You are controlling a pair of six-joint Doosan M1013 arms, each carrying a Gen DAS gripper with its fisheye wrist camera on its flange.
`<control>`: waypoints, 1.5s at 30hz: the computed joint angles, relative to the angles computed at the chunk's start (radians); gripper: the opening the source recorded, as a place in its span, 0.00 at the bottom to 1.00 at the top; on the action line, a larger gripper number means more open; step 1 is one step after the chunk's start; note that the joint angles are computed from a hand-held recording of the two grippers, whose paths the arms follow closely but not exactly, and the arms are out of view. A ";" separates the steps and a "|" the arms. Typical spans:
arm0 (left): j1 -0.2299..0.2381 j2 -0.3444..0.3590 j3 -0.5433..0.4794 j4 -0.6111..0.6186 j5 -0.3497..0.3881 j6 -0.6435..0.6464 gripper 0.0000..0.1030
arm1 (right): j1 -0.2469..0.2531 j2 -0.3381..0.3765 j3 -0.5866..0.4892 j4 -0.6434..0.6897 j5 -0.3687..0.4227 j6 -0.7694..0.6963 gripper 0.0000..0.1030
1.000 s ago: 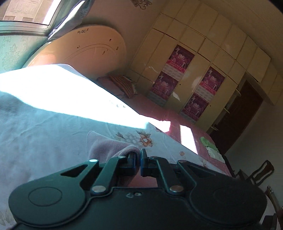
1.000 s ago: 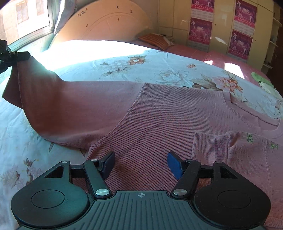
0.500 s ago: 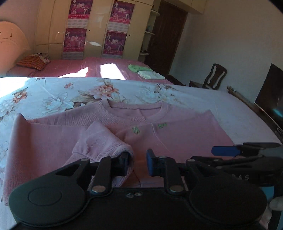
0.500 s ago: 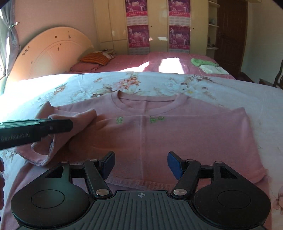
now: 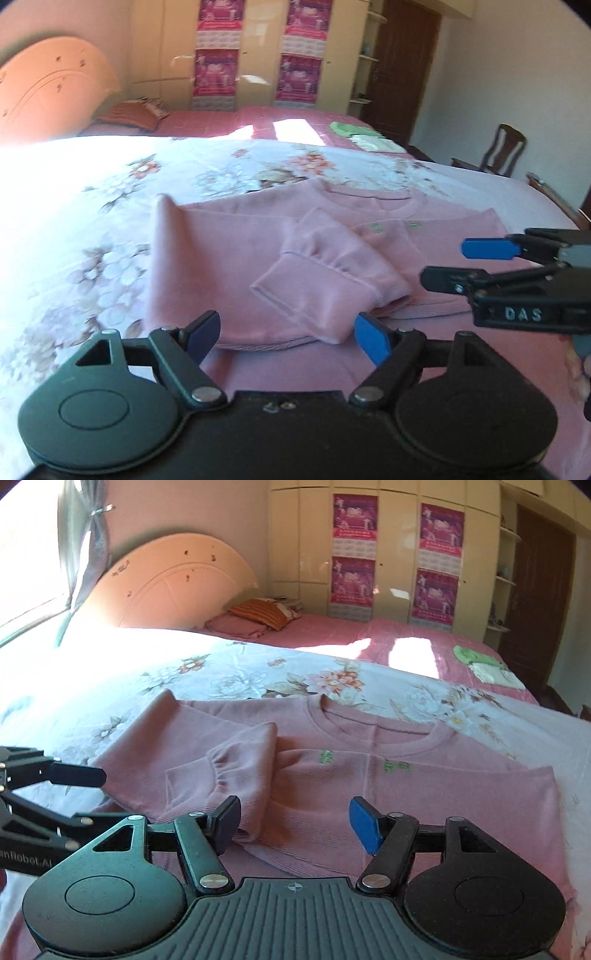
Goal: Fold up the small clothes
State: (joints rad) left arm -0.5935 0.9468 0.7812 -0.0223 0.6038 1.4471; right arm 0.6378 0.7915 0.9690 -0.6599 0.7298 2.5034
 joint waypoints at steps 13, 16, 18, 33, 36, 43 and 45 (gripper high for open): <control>0.039 0.081 -0.127 0.037 0.113 -0.248 0.70 | 0.030 0.105 -0.134 0.025 0.107 -0.371 0.34; 0.043 0.093 -0.148 0.020 0.129 -0.262 0.70 | 0.036 0.136 -0.178 -0.001 0.125 -0.437 0.34; 0.043 0.097 -0.156 0.022 0.135 -0.263 0.70 | 0.035 0.154 -0.204 0.001 0.128 -0.470 0.34; 0.026 0.123 -0.207 0.077 0.153 -0.275 0.75 | -0.058 -0.004 0.014 0.045 -0.062 0.179 0.12; 0.021 0.139 -0.234 0.063 0.173 -0.250 0.76 | -0.077 -0.053 0.096 0.041 -0.060 0.346 0.12; 0.012 0.180 -0.301 0.096 0.245 -0.229 0.77 | -0.113 -0.102 0.202 0.119 -0.070 0.512 0.14; 0.012 0.183 -0.307 0.098 0.252 -0.223 0.77 | -0.111 -0.106 0.205 0.077 -0.069 0.520 0.36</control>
State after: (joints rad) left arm -0.5815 1.1294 0.4737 0.0761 0.8553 1.2242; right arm 0.5268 0.6857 1.1742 -0.5827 0.6605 3.0233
